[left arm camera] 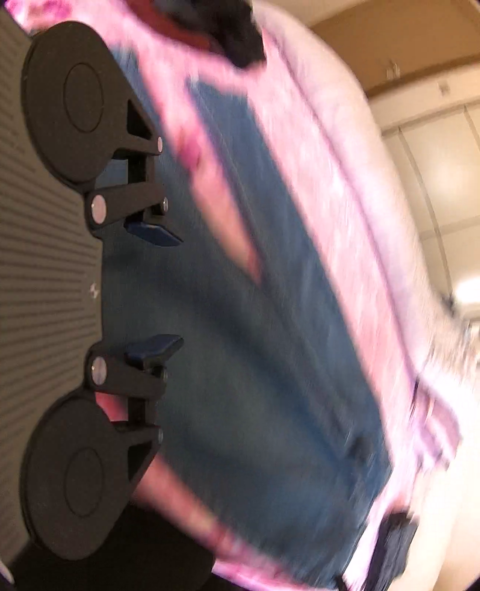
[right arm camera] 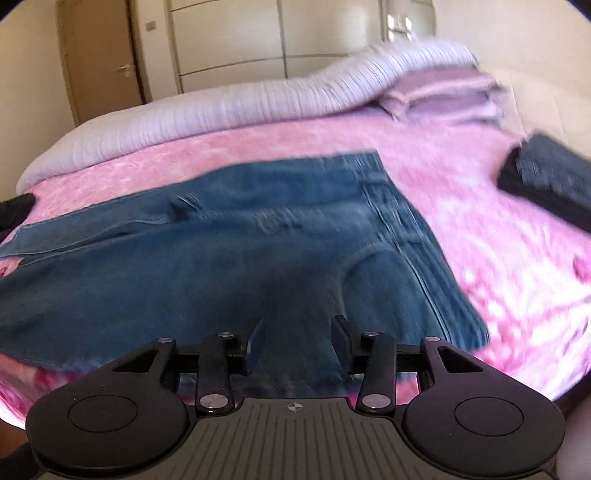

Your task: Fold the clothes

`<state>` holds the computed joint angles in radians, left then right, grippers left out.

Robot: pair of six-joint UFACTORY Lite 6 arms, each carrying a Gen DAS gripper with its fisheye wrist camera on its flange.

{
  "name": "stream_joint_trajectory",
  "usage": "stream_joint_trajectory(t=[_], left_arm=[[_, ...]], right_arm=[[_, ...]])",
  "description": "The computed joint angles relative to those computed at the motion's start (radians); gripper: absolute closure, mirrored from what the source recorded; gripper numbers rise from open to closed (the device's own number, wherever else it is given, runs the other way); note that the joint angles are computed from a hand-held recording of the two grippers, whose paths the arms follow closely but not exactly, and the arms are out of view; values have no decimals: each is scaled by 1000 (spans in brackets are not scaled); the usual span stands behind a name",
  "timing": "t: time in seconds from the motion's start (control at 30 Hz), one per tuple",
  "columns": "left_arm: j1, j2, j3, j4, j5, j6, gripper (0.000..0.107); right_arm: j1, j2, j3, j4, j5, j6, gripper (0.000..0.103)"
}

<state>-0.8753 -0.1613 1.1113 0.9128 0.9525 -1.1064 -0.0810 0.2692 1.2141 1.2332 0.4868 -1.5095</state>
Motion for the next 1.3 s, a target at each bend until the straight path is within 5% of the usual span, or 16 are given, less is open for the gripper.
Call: stream_joint_trajectory(t=[0.13,0.37,0.43,0.5,0.6,0.73,1.1,1.3], left_arm=[[251,-48,-56,159,2,250,55],[616,118,-89,301,-296,809,65],[642,152,-95,405,-350,849,66],[679,154,-135,555,-392,824,98],[736,176,-167,758,-419,741,99],[801,259,-113,815,-376,627,105],[715,10,-233,478,-246,702,92],[457,-355,-294,97,-8,670,77]], right_arm=[[98,33,69,-21,-14,37,57],[259,158,182,-10,-83,32,55],[287,198,217,-39,-109,70,55],[298,218,236,-74,-130,111,55],[294,232,249,-109,-147,160,55],[272,236,254,-151,-148,215,55],[210,157,118,-117,-115,176,54],[167,41,-48,-15,-130,76,52]])
